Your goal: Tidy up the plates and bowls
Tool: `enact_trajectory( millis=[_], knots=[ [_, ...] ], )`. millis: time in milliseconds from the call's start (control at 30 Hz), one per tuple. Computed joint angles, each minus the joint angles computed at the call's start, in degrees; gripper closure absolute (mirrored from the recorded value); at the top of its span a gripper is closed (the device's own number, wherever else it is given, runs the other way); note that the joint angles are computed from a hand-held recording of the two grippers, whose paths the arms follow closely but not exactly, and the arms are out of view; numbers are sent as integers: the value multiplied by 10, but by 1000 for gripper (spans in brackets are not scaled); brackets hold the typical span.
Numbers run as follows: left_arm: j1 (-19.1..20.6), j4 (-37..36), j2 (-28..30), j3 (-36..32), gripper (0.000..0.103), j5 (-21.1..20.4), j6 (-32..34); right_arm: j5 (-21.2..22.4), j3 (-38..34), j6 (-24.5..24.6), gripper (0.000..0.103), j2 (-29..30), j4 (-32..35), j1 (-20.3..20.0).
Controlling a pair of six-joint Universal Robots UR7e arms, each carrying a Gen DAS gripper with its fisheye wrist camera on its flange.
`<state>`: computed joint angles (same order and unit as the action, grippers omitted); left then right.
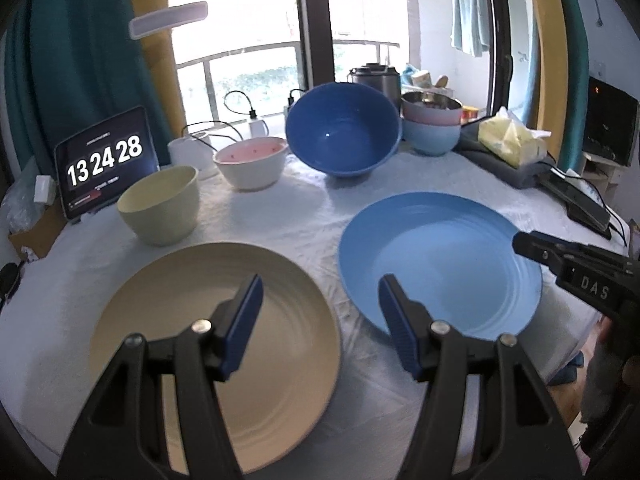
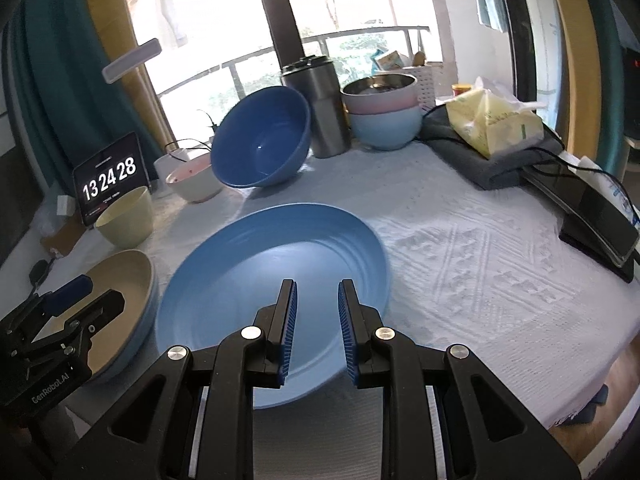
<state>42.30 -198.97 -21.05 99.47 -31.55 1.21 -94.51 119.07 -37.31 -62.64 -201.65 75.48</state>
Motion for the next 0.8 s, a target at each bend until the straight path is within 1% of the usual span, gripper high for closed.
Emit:
enact_trajectory(
  millis=[267, 400, 567, 667, 733, 800],
  knots=[
    [5, 34, 22, -36, 41, -4, 3, 4, -19, 9, 80, 4, 19, -13],
    [8, 48, 29, -50, 41, -8, 5, 14, -23, 7, 80, 4, 25, -17],
    [15, 75, 34, -68, 41, -7, -11, 33, -26, 20, 78, -1, 20, -23],
    [21, 105, 35, -78, 41, -13, -29, 29, -33, 21, 74, 2, 19, -25],
    [26, 134, 36, -86, 41, -17, -46, 25, -40, 25, 74, 6, 23, -27],
    [26, 142, 41, -93, 41, -5, -48, 21, -47, 28, 73, 10, 31, -29]
  ],
)
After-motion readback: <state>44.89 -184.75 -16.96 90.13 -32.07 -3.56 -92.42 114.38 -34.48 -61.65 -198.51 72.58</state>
